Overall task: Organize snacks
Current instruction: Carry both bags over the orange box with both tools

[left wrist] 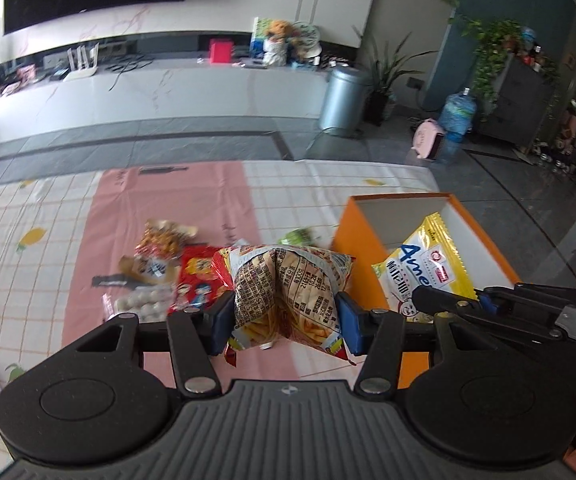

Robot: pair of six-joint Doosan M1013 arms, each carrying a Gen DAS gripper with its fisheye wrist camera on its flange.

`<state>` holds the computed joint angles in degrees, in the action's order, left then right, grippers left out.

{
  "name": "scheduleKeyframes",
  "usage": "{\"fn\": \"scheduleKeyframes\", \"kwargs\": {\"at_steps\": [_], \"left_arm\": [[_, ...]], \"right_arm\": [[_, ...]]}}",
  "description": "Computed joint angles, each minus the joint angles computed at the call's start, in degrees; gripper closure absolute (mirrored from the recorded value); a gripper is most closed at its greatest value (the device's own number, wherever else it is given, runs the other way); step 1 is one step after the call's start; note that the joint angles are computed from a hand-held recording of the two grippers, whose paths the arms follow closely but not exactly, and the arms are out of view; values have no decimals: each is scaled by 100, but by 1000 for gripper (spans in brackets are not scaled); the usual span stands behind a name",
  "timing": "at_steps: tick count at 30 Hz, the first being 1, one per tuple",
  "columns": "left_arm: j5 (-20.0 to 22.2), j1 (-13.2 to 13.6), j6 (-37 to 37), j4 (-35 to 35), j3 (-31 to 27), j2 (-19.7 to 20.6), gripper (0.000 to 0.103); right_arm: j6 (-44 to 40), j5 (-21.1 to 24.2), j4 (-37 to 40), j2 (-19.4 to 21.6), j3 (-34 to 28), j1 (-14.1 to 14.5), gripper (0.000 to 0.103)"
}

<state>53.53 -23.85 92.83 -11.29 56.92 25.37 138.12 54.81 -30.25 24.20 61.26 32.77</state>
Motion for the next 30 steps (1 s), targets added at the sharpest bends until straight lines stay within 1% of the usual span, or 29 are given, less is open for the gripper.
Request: {"fn": "scheduleKeyframes", "kwargs": {"at_steps": [6,9,11,14,17,20,24,27,30], "left_arm": [[41,-183,448,-343,-190,102,43],[124,-276,643,-495,-314,179,43],[192,-349,782,-552,-400,240,43],[367,-452,1062,-620,-591,371,43],[616,-562,1345,-651,-821,537,43],[1019,-639,1504,-613,-1176,791,43],[1503,-706,1677,-582,-1628,1120,42],[1890,-760,1797,-448,-1967,1360,43],[2168,-838,1959,-196,-2205,1540,43]], "right_arm": [[64,269,-350,-264,231,-69,97],[29,506,-495,-349,305,-115,97],[-10,679,-512,-389,344,-179,97],[-77,805,-314,-453,429,-319,97],[-384,978,40,-470,453,-521,97],[-700,1210,302,-433,446,-674,97],[-1110,1351,791,-397,486,-918,97],[-1346,1468,1041,-347,514,-1042,97],[-1587,1599,1304,-276,503,-1145,97]]}}
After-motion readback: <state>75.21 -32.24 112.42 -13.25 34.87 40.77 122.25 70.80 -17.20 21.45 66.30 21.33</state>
